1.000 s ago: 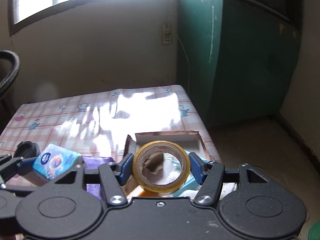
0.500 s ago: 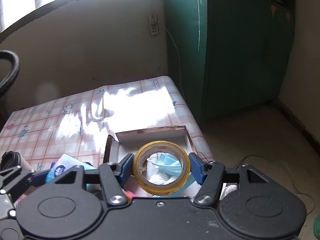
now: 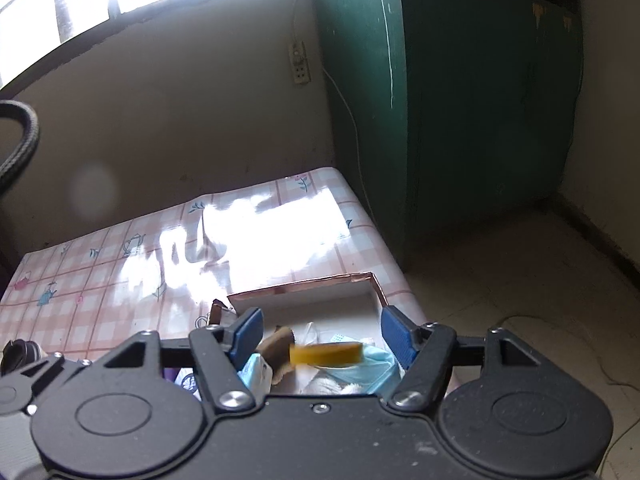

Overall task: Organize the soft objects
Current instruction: 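Lower the tissue pack and tape into the box and open both grippers, then withdraw both grippers from the filled box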

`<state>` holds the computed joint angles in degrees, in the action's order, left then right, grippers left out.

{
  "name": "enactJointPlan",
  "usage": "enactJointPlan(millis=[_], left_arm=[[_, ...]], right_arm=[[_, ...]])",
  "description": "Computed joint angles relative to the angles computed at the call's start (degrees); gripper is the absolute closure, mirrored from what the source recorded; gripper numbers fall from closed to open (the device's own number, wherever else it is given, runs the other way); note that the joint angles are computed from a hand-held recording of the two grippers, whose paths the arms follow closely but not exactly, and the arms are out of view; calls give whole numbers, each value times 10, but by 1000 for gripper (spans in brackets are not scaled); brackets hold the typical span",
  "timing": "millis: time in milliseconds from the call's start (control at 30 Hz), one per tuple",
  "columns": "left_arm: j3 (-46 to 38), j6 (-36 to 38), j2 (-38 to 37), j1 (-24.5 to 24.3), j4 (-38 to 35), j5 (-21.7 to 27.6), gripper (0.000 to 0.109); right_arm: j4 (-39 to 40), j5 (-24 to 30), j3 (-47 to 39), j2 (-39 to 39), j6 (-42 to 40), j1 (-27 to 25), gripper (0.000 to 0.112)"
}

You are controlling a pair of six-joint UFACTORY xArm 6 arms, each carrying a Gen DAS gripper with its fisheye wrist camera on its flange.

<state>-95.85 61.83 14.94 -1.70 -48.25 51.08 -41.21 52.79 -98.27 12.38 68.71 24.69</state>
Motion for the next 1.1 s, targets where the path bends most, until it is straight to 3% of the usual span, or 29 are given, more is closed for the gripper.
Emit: enactJointPlan(millis=[333, 467, 667, 867, 1100], left_arm=[[81, -75, -89, 23, 66, -50, 6], [126, -100, -124, 31, 110, -69, 6], [189, -108, -163, 48, 124, -58, 6], [232, -139, -188, 54, 139, -75, 6], [245, -176, -192, 49, 171, -63, 6]], right_arm=[[-55, 114, 4, -28, 19, 82, 31], [-38, 113, 30, -47, 23, 103, 28], [-30, 167, 31, -47, 11, 140, 27], [-8, 160, 63, -63, 17, 143, 27], [39, 120, 100, -82, -55, 122, 27]])
